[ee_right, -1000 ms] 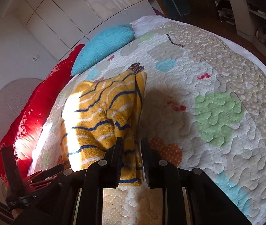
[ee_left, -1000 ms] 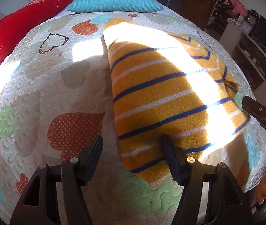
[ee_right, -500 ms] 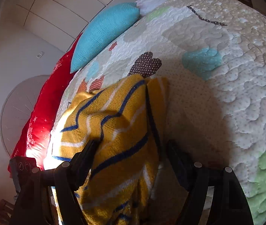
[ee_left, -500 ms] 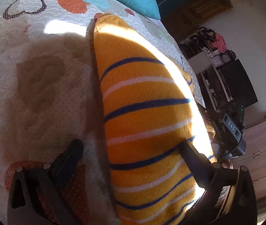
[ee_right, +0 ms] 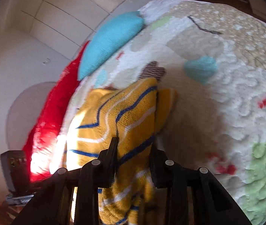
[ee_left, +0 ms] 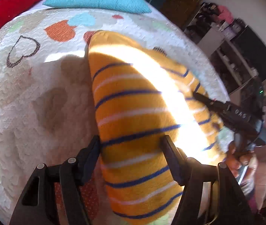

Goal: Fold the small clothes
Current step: 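Press and straighten the folded sweater roll with the left tool, then grasp the end of the striped roll with the right tool and fold it over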

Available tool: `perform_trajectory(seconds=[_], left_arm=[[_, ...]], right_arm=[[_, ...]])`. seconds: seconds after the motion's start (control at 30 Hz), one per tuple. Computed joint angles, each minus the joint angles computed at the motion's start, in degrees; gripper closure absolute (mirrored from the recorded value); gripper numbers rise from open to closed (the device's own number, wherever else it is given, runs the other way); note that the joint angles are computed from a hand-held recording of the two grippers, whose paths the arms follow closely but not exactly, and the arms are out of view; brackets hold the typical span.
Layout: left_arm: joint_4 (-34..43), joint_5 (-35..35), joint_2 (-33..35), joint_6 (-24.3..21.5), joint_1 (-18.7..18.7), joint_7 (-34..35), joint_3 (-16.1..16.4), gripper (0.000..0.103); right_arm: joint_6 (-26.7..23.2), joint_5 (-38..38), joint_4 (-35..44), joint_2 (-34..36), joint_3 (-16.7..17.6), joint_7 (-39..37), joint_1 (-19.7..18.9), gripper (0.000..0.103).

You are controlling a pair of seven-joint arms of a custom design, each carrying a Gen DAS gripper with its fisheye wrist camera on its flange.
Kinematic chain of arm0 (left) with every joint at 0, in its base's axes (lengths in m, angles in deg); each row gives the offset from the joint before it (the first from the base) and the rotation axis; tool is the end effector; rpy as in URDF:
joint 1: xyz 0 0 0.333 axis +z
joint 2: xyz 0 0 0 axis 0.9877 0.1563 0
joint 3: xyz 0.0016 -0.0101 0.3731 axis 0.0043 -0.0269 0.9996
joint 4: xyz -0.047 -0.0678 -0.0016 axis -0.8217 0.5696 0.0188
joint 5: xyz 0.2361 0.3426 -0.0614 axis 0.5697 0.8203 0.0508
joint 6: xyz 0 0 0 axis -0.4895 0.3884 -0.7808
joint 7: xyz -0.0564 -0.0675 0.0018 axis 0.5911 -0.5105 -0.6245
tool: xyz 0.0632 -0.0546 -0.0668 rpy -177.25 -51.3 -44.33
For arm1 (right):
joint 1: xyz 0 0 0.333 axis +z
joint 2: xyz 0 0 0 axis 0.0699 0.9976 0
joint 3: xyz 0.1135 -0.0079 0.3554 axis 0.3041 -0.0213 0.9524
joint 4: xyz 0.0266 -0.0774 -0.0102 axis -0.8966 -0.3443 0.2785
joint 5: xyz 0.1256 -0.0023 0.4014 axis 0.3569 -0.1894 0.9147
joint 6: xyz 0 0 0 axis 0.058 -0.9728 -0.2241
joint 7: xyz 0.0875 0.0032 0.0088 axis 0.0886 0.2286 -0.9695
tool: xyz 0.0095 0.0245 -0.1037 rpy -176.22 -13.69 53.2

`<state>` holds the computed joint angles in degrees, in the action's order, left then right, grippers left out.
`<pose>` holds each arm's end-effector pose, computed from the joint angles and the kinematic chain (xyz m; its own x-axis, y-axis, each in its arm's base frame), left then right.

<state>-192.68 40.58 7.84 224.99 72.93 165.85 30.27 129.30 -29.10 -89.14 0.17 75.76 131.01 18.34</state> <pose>0.6360 -0.2395 0.5452 -0.1118 -0.9462 0.3035 -0.9173 -0.0192 -0.3977 0.6799 0.2583 0.5069 0.0918 -0.7692 -0.6324 -0.8688 0.2484 -0.4283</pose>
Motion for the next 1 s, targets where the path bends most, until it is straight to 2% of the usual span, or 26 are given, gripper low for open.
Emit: perform_trajectory(seconds=[0.1, 0.2, 0.3, 0.37, 0.43, 0.5, 0.53, 0.57, 0.6, 0.67, 0.73, 0.8, 0.9, 0.93, 1.0], left_arm=[[-4.24, -1.98, -1.5, 2.88, 0.11, -1.14, -0.11, 0.024], [-7.06, 0.36, -4.58, 4.99, -0.45, -4.7, 0.64, 0.024], [-11.45, 9.41, -9.53, 7.58, -1.57, -12.26, 1.54, 0.024], [-14.72, 15.89, -13.02, 9.2, -1.67, -18.37, 1.68, 0.024], [-17.51, 22.48, -16.39, 9.94, -1.22, -24.24, 1.34, 0.024], [-19.73, 29.66, -19.75, 9.87, -0.08, -30.65, 0.34, 0.024], [-20.69, 33.82, -21.46, 9.49, 0.78, -34.31, -0.55, 0.023], [-21.41, 38.66, -23.15, 8.97, 1.97, -38.47, -1.78, 0.022], [-22.12, 44.17, -24.9, 8.49, 3.5, -43.1, -3.26, 0.018], [-24.16, 55.64, -29.09, 7.75, 7.08, -53.47, -6.49, 0.009], [-26.36, 66.0, -33.65, 7.14, 10.46, -64.28, -9.41, 0.0], [-27.21, 70.05, -36.31, 5.6, 10.81, -68.3, -9.79, 0.0], [-27.09, 69.54, -37.64, 4.34, 8.61, -67.58, -8.15, 0.0], [-27.24, 69.64, -38.2, 4.14, 8.38, -68.01, -7.99, 0.0], [-27.14, 70.01, -38.96, 3.43, 8.24, -69.09, -8.2, 0.0]], right_arm=[[1.18, -0.29, -4.01, -2.79, -0.89, 1.24, 0.07, 0.06], [4.99, -9.52, -6.83, -6.57, -3.56, 7.19, 2.96, 0.059], [7.46, -5.37, -7.58, -9.33, -1.01, 1.34, 2.22, 0.059], [6.76, -1.51, -7.05, -9.9, 0.31, -3.72, 2.32, 0.06], [5.81, -1.37, -6.76, -9.7, 0.54, -5.94, 3.55, 0.06], [4.07, -6.4, -6.21, -8.34, -0.63, -2.18, 5.29, 0.06], [3.0, -10.95, -6.32, -7.77, -1.93, 2.43, 6.38, 0.062], [2.19, -17.97, -6.93, -7.48, -4.01, 9.53, 8.0, 0.072], [2.39, -21.8, -7.44, -7.11, -4.95, 13.42, 8.65, 0.082], [4.35, -25.29, -9.57, -8.2, -5.34, 17.11, 8.82, 0.082], [4.53, -33.67, -11.01, -10.17, -6.95, 24.96, 10.3, 0.078], [6.97, -40.94, -12.42, -12.18, -7.03, 29.79, 11.13, 0.077], [9.54, -50.9, -12.69, -13.57, -6.06, 34.25, 12.07, 0.076], [9.57, -51.93, -12.25, -13.43, -5.23, 33.85, 12.24, 0.075], [8.34, -49.36, -10.36, -11.61, -3.2, 29.9, 12.3, 0.074]])
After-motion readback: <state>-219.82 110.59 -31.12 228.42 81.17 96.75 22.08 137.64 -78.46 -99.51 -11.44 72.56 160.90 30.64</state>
